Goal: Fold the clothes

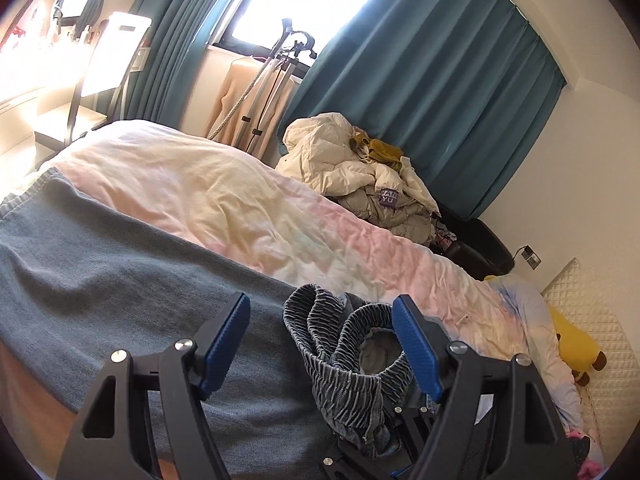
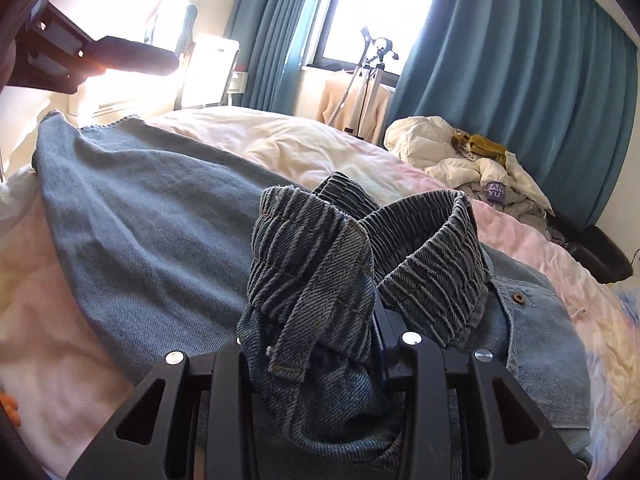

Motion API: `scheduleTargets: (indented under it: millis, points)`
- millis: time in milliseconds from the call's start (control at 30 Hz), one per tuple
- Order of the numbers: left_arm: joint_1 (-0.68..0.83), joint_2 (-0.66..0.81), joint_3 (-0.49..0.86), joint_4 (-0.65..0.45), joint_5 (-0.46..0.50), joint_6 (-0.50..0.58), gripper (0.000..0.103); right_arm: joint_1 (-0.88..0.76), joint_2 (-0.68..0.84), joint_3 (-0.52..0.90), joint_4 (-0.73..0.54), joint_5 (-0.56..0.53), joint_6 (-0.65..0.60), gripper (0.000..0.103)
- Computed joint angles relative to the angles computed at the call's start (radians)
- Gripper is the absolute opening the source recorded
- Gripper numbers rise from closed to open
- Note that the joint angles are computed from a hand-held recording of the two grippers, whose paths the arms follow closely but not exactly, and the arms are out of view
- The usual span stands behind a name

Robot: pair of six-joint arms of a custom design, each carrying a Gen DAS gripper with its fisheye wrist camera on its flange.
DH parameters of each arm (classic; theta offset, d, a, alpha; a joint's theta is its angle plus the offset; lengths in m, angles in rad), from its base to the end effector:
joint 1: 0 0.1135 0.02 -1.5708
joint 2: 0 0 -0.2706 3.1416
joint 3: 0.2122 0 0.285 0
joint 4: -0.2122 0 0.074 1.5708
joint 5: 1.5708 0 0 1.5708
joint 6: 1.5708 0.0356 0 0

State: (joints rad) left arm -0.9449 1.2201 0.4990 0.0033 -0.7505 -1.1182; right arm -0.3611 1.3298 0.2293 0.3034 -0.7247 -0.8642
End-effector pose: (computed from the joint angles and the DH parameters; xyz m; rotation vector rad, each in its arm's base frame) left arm 0.1669 -0.1894 0.1630 -0.5464 2.0233 -0.3871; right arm 0.2006 -0.0505 0.0831 -0.8428 1.9673 0.1605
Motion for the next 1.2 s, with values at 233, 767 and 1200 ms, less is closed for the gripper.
scheduleTargets:
  millis: [233,767,1200]
  points:
    - [0.007,0.035,0.013,0.002,0.005,0.018,0.075,-0.015,-0.041,0.032,-0.174,-0.117,-0.083,0.033]
    - [-0.095,0.053,0.05,-0.049,-0.12,0.014,0.076,-0.135,0.001,0.183,-0.571,-0.138,-0.283,0.04]
    - [-0.169,0.142,0.135,-0.247,-0.134,-0.155,0.076,-0.24,-0.141,0.002,-0.466,-0.207,-0.482,0.077]
